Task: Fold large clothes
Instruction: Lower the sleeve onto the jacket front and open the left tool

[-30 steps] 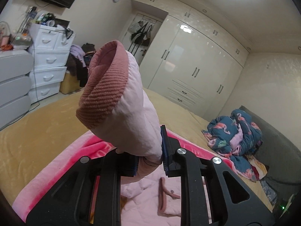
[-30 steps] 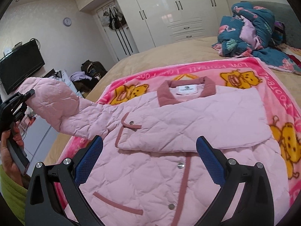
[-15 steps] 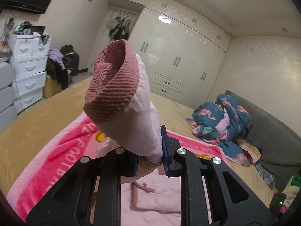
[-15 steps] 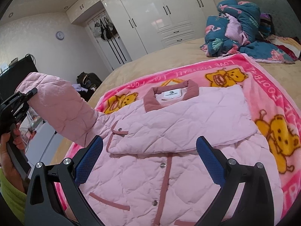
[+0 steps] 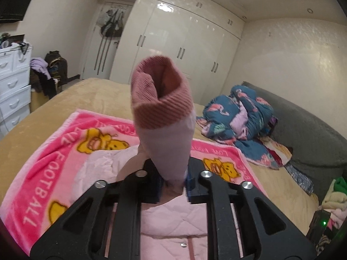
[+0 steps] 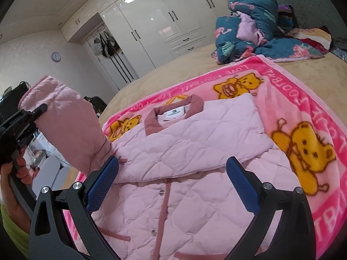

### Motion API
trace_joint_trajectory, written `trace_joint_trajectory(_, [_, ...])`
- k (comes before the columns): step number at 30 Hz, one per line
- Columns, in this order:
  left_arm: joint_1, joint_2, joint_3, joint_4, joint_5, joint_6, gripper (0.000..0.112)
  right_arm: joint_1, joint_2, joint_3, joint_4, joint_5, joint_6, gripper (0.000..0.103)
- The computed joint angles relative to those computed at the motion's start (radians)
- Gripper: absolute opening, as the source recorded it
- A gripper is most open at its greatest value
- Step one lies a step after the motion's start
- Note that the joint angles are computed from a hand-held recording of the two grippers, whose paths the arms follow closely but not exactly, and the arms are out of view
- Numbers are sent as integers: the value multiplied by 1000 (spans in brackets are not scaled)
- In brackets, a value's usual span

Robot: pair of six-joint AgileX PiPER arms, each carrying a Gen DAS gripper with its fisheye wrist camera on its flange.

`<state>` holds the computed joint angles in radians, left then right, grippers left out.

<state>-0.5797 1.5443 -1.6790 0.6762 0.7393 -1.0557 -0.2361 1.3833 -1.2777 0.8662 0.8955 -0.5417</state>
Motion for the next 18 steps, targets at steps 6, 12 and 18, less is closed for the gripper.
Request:
trace_joint_trajectory(6, [-37,115,-97,-87,13,65,6,-71,17,13,50,24,-46,99])
trace_joint_trajectory(12, [-54,208,-145,-207,1,163,6,-139,31,24,72,39,-61,99])
trace_joint_trajectory(18, [-83,291,-195,-258,28,221,7,-192,51,23,85,50,-70,99])
